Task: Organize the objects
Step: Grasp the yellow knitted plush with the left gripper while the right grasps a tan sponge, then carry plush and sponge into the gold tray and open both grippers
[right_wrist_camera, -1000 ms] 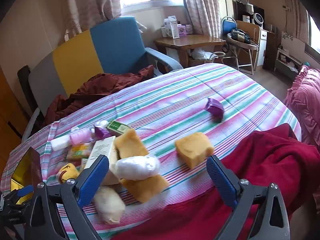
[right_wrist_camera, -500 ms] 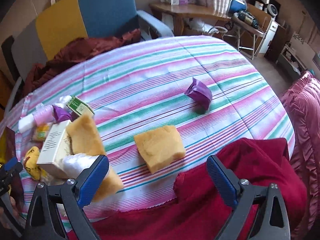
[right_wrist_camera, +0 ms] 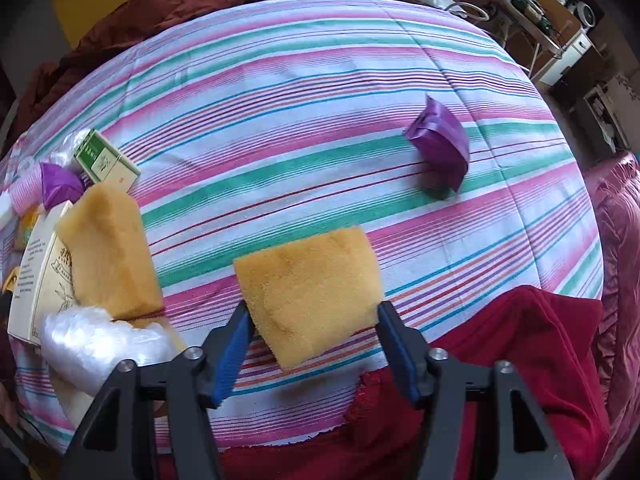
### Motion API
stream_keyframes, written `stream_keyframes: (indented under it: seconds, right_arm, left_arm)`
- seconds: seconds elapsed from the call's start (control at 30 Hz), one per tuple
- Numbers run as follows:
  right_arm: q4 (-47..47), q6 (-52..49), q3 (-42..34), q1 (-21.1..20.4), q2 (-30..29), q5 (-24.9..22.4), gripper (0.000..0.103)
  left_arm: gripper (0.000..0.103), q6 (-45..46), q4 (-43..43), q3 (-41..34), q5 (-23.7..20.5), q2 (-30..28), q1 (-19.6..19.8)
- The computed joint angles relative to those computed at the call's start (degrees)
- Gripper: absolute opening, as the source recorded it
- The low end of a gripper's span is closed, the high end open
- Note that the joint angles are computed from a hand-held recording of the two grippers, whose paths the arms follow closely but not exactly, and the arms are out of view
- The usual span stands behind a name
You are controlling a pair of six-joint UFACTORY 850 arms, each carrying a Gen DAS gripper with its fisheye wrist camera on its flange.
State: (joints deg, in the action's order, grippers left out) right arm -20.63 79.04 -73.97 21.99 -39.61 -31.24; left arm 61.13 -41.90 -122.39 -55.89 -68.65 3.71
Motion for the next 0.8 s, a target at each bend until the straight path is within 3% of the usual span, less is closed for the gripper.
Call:
stream_keyframes:
  seconds: [0.07,0.2,0.5,0.67,0.8]
  right_arm:
    - [-2.9,4.5,1.8,0.2,1.2,2.0,0.059]
    - [-13.5,17.4,4.8,1.4,3.7,4.0,0.057]
    - [-29.1,31.6,4.4,6.1,8.2,-2.4,0.057]
    - [-34.9,32.0,-2.9,9.8,6.4,-3.0,0.057]
    - [-35.8,25.9,-13.1,11.9,0.8,0.5,0.057]
  left_arm:
    - [0.041,3.3,-1.9,2.9,1.4,1.8,0.3]
    - [0.039,7.9,-4.9,6.9,1.4,4.7,1.6]
    - [0.039,16.9,-12.3,14.0,-0.1,11.5,6.6]
    - [0.039,19.9,-16.7,15.8,0.8,13.8,10.9]
    - [0.039,20.0,-19.1,15.1,4.4,13.9,14.4]
